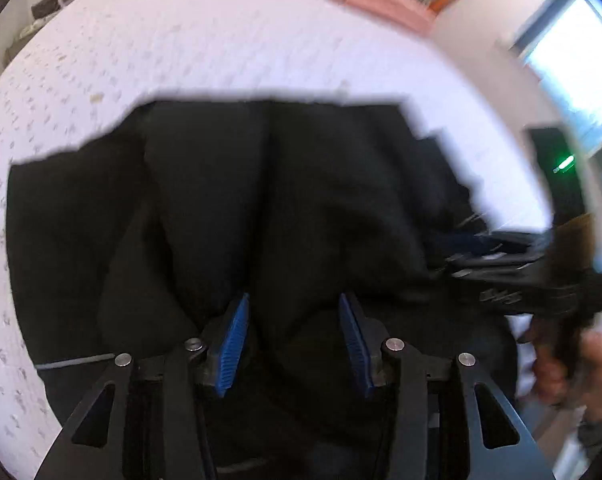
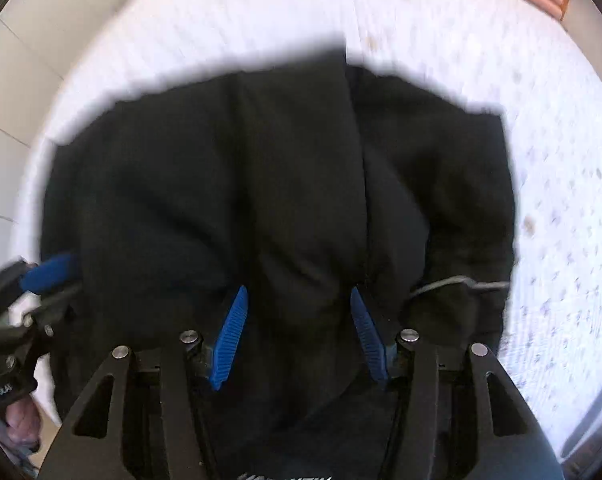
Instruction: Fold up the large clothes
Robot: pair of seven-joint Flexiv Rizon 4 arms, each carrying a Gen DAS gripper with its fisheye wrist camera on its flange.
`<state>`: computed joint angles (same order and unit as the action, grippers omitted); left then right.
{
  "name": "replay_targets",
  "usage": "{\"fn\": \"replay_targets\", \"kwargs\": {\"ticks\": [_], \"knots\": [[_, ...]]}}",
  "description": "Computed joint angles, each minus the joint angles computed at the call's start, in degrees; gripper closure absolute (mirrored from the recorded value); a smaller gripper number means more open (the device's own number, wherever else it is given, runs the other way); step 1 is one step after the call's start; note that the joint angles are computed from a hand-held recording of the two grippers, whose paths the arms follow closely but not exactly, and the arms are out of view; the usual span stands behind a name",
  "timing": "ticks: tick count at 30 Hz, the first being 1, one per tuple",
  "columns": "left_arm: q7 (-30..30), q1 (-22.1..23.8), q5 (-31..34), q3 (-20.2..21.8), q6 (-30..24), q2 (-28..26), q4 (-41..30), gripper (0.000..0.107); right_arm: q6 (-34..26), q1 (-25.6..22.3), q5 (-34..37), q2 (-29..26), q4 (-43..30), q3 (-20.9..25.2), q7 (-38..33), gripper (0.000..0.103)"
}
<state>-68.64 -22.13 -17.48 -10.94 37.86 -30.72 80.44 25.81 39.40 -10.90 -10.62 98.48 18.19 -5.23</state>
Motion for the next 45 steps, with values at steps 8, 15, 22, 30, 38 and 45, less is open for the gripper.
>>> {"fn": "replay_targets", "kwargs": {"ticks": [8, 15, 22, 30, 38, 45], "knots": [[6.1, 1.2, 0.2, -0.6, 4.6, 4.2, 4.9, 0.059, 3.8, 1.7, -5.0, 3.2, 4.9, 0.9, 6.9, 0.048], [10.7, 2.3, -0.4, 1.3, 7.9, 14.7, 14.9, 0.059, -1.7, 4.9, -5.1, 12.1, 7.2, 6.6, 15.1, 0.046], [10.5, 5.2, -11.3, 3.3, 0.6, 23.1, 29.0, 0.059, 0.0, 8.8, 1.9, 12.7, 9.4, 10.2, 21.2, 0.046], [8.0, 3.7, -9.2, 4.5, 9.1, 28.0, 39.5, 0.059, 4.8, 11.9, -3.9, 12.6, 16.4, 11.8, 26.2, 0.046], [13.4, 2.0, -18.2, 5.6, 19.6, 33.7, 47.2, 0.059, -1.8, 15.3, -12.1, 16.2, 17.1, 14.9, 37.6, 0.046], [11.1, 3.8, -13.1, 10.0, 17.7, 44.1, 53.9, 0.059, -17.6, 19.2, -10.0, 20.2, 12.2, 21.0, 52.5, 0.046]]}}
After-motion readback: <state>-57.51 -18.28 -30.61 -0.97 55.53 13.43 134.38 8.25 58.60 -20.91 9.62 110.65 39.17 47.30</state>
